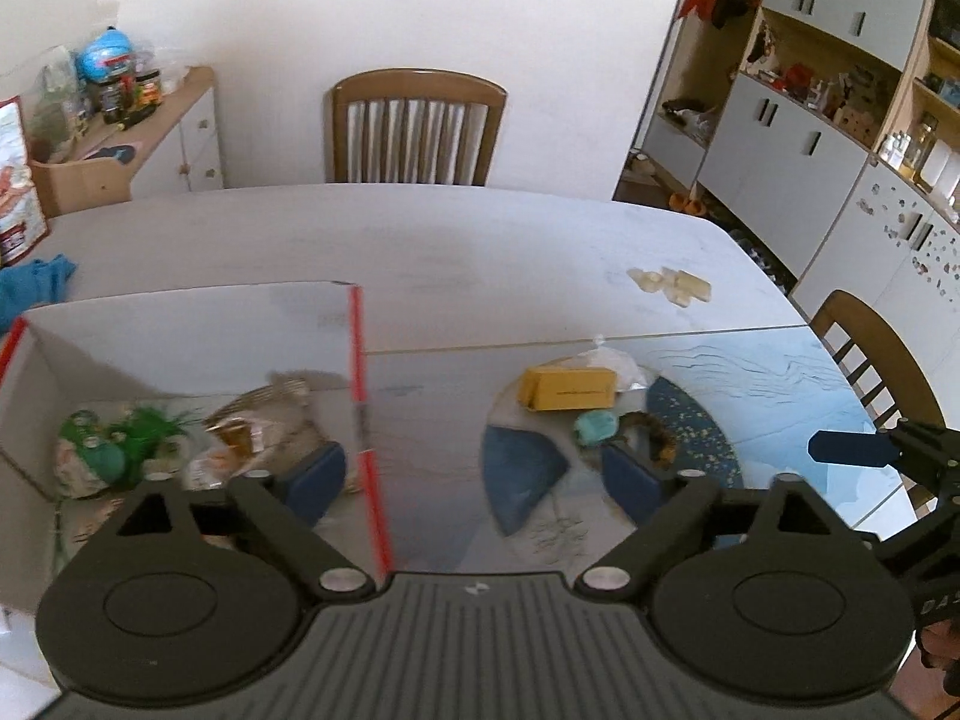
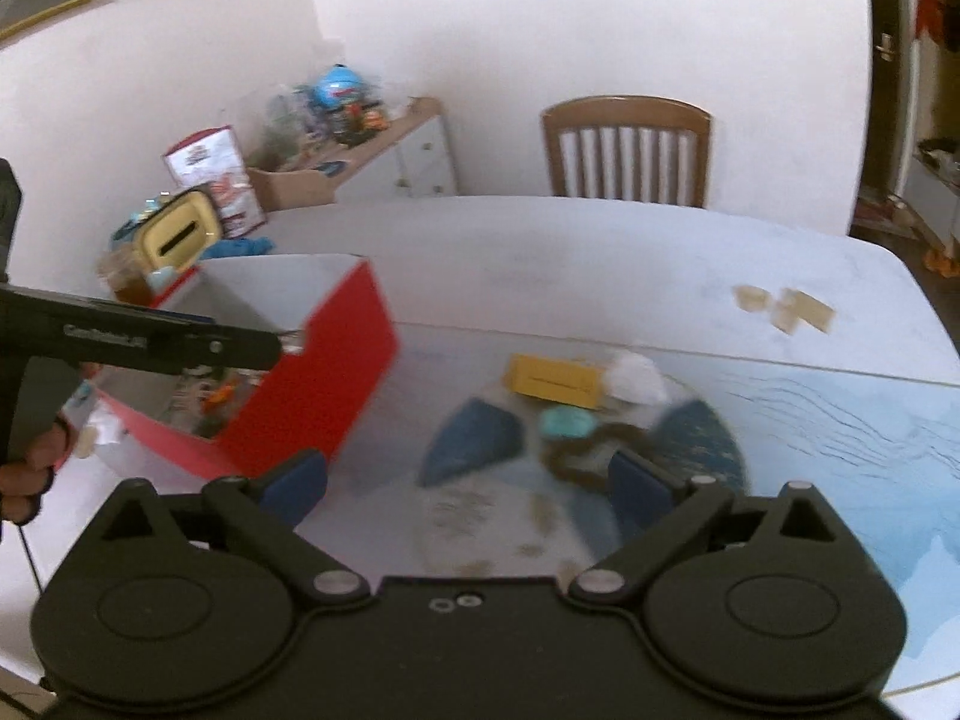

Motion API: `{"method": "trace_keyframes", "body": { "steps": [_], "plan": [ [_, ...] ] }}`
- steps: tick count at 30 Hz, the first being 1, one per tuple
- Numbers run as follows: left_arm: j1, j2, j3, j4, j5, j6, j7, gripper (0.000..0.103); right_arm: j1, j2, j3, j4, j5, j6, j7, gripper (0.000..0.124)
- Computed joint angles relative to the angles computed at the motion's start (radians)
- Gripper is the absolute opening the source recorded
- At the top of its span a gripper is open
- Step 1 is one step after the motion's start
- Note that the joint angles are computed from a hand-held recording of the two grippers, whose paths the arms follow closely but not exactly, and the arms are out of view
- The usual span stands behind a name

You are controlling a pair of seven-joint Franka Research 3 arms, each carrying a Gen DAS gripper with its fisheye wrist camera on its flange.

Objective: Organize objects
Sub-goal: 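Move both tools back toward the yellow box and bead bracelet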

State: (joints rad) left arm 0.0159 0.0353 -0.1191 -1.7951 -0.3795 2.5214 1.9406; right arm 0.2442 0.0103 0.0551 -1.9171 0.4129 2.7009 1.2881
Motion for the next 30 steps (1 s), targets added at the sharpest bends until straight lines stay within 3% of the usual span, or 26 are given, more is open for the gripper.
{"method": "trace_keyframes", "body": {
  "steps": [1,12,24,30],
  "plan": [
    [-0.005,0.005,-0.005,-0.001,0.003,0.013,-0.012,0.103,-0.003,-0.003,-0.004,-0.008,-0.005,0.004,0.0,0.1],
    [-0.033,0.188,-0.078,0.15,0.055,0.054,-0.132,0.103,-0.051,0.066,-0.028,0.006,-0.004,0.025,-0.054,0.097],
    [-0.069,0.412,-0.11,0.385,0.232,-0.046,-0.279,0.103,-0.086,0.229,-0.023,0.142,-0.014,-0.002,-0.065,0.082],
    [-0.084,0.474,-0.113,0.447,0.285,-0.044,-0.32,0.103,-0.089,0.295,-0.019,0.206,-0.03,-0.025,-0.06,0.078]
  ]
}}
